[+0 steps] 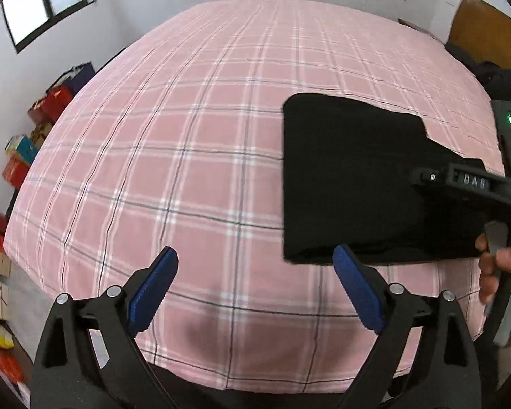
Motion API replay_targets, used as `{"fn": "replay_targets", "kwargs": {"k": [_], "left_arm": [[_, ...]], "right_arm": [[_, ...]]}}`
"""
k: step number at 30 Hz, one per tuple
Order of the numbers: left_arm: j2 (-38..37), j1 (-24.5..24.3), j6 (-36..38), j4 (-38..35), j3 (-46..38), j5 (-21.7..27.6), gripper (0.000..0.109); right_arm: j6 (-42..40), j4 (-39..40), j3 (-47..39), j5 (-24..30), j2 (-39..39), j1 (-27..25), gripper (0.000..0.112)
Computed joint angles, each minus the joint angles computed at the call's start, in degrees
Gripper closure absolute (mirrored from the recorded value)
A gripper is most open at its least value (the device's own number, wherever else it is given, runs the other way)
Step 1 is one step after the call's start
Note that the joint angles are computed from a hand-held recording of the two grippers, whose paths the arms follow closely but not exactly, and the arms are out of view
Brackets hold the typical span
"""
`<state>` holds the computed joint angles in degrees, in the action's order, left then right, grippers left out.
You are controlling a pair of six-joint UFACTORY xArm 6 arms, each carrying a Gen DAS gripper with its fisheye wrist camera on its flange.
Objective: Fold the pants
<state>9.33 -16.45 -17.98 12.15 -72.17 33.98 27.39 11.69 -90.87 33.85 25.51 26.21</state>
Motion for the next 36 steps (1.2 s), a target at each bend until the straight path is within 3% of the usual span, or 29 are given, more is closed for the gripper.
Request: {"fn": "replay_targets", "kwargs": {"k": [1,2,7,11,13,16,19,25,28,31,34,36], "left_arm": [[-0.3,0.3,0.0,-0.1,0.6,-0.2,0.018],[-0.4,0.8,0.4,-0.4,1.1,-0.5,0.018],[-1.5,1.0,1.7,-3.6,1.7,-0.8,0.018],[-2.1,0.5,2.6,-4.9,1.5,-1.5,0.017],[-1.6,-0.1,3.3,-6.1,0.7,-1.2,0.017],[-0.4,-1.3,4.4,-7.3,-0.6,-0.5,0.017],[0.8,-3.0,4.2,-6.1,-1.6,0.1,0.017],[3.4,-5.6,4.2,-5.6,-4.9,3.0,0.017],[4.0,-6.6,3.9,-5.1,-6.2,3.4,0.017],[4.9,-7.2,4.2,-5.8,-7.0,3.2,0.017],[5.8,-7.8,4.8,-6.7,-7.8,3.6,0.017],[6.7,-8.2,5.6,-8.1,-8.6,4.1,0.017]], "right_arm": [[1.8,-1.7,-0.5,0.2,0.0,0.4,0.082],[2.5,-1.0,-0.6,-1.4,-0.2,1.0,0.095],[-6.1,2.5,-5.4,-6.5,-3.9,2.5,0.097],[0.3,-12.7,-0.1,-7.0,-12.1,1.7,0.097],[5.3,-19.0,6.1,-2.3,-15.3,-0.4,0.097],[8.1,-14.8,16.6,3.1,-16.7,-4.2,0.097],[7.7,-8.9,25.8,-5.9,-19.9,-5.2,0.097],[4.6,-4.2,24.0,-6.2,-20.4,-5.3,0.096],[2.5,-7.2,24.1,-8.2,-25.0,-5.5,0.098],[4.3,-11.2,26.6,-5.2,-27.9,-6.9,0.098],[3.1,-10.2,29.9,-1.1,-24.9,-9.2,0.097],[1.8,-4.5,34.0,-6.3,-27.1,-9.7,0.090]]}}
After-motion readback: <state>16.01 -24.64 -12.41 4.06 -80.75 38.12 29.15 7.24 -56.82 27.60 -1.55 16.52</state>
